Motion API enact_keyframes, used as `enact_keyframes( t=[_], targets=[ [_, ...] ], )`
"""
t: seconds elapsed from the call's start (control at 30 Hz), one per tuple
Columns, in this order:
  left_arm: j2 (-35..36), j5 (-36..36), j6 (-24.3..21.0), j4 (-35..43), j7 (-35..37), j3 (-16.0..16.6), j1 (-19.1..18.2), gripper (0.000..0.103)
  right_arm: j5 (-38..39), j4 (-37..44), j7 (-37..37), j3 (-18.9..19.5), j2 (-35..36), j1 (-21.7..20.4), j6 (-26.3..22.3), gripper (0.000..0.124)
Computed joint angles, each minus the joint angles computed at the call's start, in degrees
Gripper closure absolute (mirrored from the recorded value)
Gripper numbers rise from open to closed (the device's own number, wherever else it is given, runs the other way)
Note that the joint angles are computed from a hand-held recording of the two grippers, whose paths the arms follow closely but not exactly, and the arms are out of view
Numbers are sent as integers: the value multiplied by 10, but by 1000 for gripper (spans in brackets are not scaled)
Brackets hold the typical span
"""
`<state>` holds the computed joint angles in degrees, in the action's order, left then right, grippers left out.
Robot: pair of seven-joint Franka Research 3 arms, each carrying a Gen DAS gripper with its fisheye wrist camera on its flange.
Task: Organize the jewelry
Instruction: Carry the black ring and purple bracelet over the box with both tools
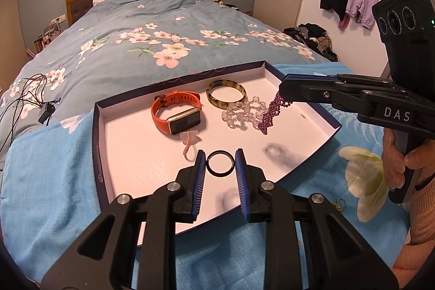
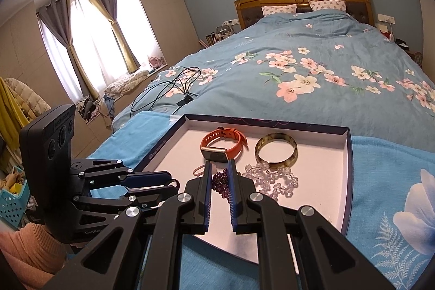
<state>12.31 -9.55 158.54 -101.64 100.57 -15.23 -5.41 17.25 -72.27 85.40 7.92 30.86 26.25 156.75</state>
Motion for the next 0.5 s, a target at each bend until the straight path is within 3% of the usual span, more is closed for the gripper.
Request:
enact_keyframes(
  t=[0.5],
  targets=[
    [18, 25, -13, 20, -20, 3, -2, 81, 0, 26, 3, 0, 16, 0, -18, 114]
  ],
)
